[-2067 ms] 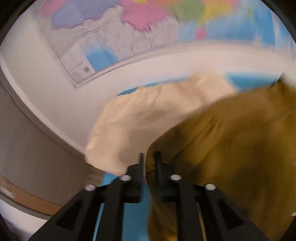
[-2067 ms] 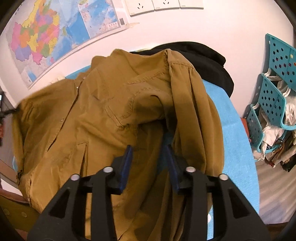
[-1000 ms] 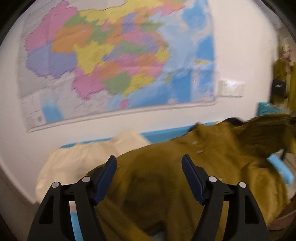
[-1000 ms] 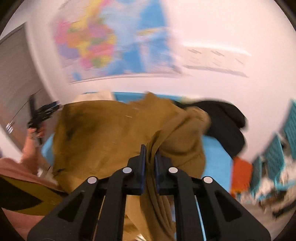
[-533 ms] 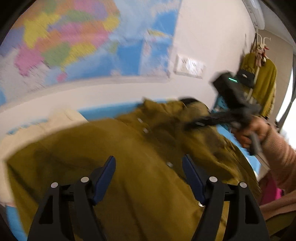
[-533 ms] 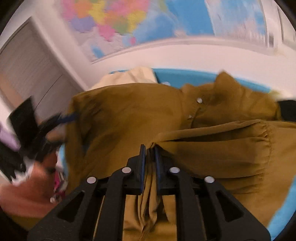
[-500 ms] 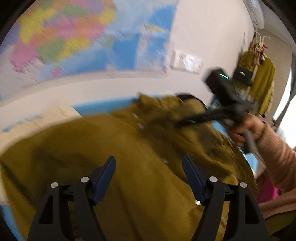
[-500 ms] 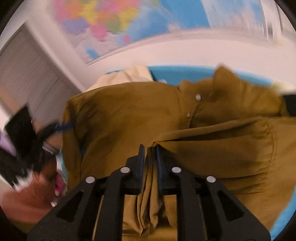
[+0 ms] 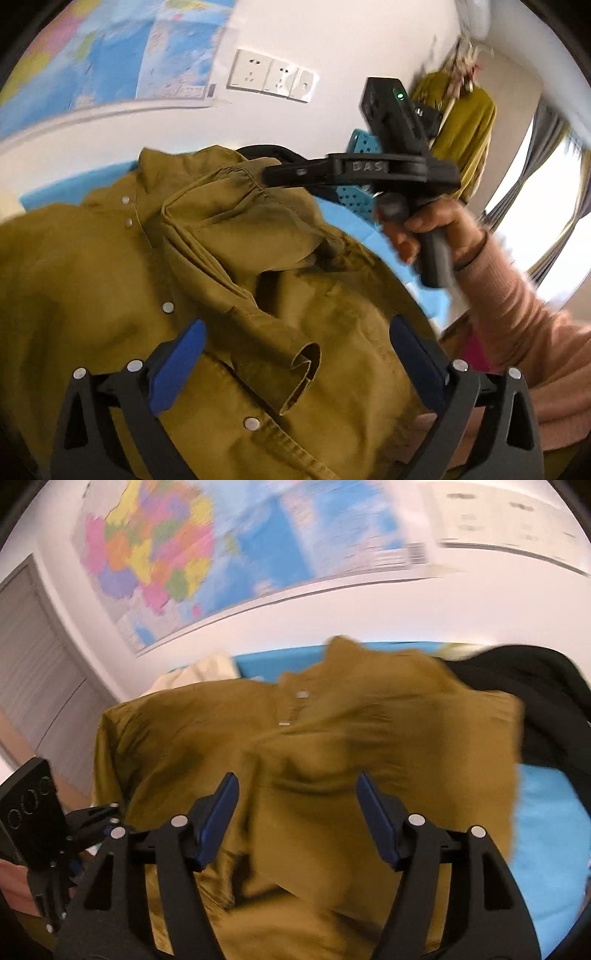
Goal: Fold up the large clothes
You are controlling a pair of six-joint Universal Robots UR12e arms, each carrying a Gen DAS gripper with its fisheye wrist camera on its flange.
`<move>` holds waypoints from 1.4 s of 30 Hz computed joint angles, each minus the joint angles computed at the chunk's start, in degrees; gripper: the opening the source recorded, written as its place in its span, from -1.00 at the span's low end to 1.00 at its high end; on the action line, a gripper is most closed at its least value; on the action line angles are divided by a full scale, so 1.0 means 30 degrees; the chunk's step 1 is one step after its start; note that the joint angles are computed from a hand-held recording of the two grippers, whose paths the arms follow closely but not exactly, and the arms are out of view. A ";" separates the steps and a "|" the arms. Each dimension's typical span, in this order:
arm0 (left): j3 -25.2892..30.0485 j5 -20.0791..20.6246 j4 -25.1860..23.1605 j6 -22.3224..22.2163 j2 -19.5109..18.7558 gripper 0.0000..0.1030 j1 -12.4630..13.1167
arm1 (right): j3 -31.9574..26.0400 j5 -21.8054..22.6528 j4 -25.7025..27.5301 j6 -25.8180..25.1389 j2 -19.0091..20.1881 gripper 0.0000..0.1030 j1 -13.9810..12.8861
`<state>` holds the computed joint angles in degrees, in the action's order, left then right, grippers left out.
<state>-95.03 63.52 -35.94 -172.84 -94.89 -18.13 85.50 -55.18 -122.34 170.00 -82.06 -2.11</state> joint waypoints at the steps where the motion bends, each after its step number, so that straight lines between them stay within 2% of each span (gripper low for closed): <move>1: 0.0174 0.1417 -0.0454 0.0260 -0.0147 0.86 -0.0380 | 0.0288 -0.0092 -0.0287 0.0394 -0.0139 0.33 -0.0269; 2: 0.0307 0.2069 -0.0892 0.0136 -0.0255 0.77 -0.0474 | 0.0551 -0.0226 -0.0558 0.0789 -0.0244 0.34 -0.0494; 3: 0.0467 0.2537 -0.1416 -0.0315 -0.0456 0.54 -0.0454 | 0.0818 -0.0496 -0.0849 0.1092 -0.0344 0.34 -0.0729; 5: 0.0704 0.2662 -0.2204 -0.1349 -0.0672 0.32 -0.0124 | 0.1225 -0.0550 -0.1145 0.1851 -0.0448 0.39 -0.1224; 7: 0.0759 0.1521 -0.2628 -0.3313 -0.0732 -0.06 0.0761 | 0.1557 -0.0619 -0.1346 0.2492 -0.0454 0.42 -0.1636; 9: 0.0753 0.0565 -0.2796 -0.4255 -0.0611 -0.65 0.1648 | 0.1676 -0.0497 -0.1103 0.2764 -0.0328 0.44 -0.1917; 11: 0.0838 0.0978 -0.2789 -0.4666 -0.0464 -0.84 0.2170 | 0.1751 -0.0147 -0.0967 0.2976 -0.0153 0.47 -0.2147; 13: 0.1006 0.1994 -0.2819 -0.5100 -0.0281 -0.87 0.2527 | 0.1808 -0.0044 -0.1169 0.3237 0.0022 0.47 -0.2260; 17: 0.1339 0.3279 -0.2577 -0.5213 -0.0148 -0.89 0.3120 | 0.1799 0.1443 -0.0911 0.3701 0.0484 0.50 -0.2457; 19: 0.1565 0.3774 -0.2777 -0.5042 -0.0259 -0.87 0.3182 | 0.1717 0.1470 -0.0764 0.3515 0.0613 0.36 -0.2386; 20: 0.1653 0.3876 -0.2911 -0.4803 -0.0300 -0.81 0.3188 | 0.1613 0.1247 -0.0463 0.3248 0.0660 0.16 -0.2313; 21: 0.1743 0.3859 -0.3143 -0.4482 -0.0335 -0.63 0.3199 | 0.1571 0.0936 -0.0452 0.3158 0.0643 0.01 -0.2240; 22: 0.1783 0.3790 -0.3327 -0.4350 -0.0371 -0.48 0.3197 | 0.1566 0.0744 -0.0502 0.2992 0.0611 -0.05 -0.2186; 23: 0.1769 0.3565 -0.3428 -0.4238 -0.0375 -0.15 0.3233 | 0.1582 0.0614 -0.0477 0.2775 0.0552 -0.16 -0.2186; 24: 0.1736 0.3202 -0.3476 -0.3925 -0.0401 0.06 0.3268 | 0.1598 0.0474 -0.0529 0.2747 0.0520 -0.29 -0.2202; 26: 0.1890 0.3090 -0.3899 -0.3189 -0.0684 0.25 0.3137 | 0.1658 0.0356 -0.0719 0.2832 0.0450 -0.39 -0.2263; 27: 0.2014 0.3364 -0.4103 -0.3101 -0.0843 0.26 0.2987 | 0.1697 0.0376 -0.0783 0.2903 0.0418 -0.43 -0.2304; 29: 0.2239 0.4305 -0.4681 -0.2573 -0.1143 0.19 0.2683 | 0.1682 0.0253 -0.0809 0.2748 0.0399 -0.46 -0.2262; 30: 0.2438 0.5145 -0.4928 -0.2293 -0.1364 -0.15 0.2450 | 0.1674 0.0059 -0.0906 0.2721 0.0388 -0.51 -0.2195; 31: 0.2585 0.5740 -0.5059 -0.2213 -0.1525 -0.39 0.2301 | 0.1664 -0.0199 -0.1012 0.2683 0.0367 -0.54 -0.2113; 32: 0.2813 0.5998 -0.5229 -0.2193 -0.1726 -0.73 0.2243 | 0.1652 -0.0442 -0.1117 0.2566 0.0335 -0.60 -0.2039; 33: 0.2824 0.6074 -0.4974 -0.2360 -0.1768 -0.88 0.2248 | 0.1634 -0.0778 -0.1380 0.2568 0.0293 -0.68 -0.1923; 37: 0.2860 0.5987 -0.3167 -0.3461 -0.1704 -0.90 0.2466 | 0.1861 -0.2254 -0.3487 0.3167 -0.0136 -0.71 -0.1611; 40: 0.2999 0.6117 -0.3096 -0.3821 -0.1819 -0.90 0.2616 | 0.2035 -0.3724 -0.5268 0.3077 -0.0460 -0.62 -0.1044; 42: 0.3109 0.6326 -0.3497 -0.3643 -0.2009 -0.87 0.2611 | 0.1919 -0.3071 -0.5212 0.2189 -0.0515 -0.48 -0.0709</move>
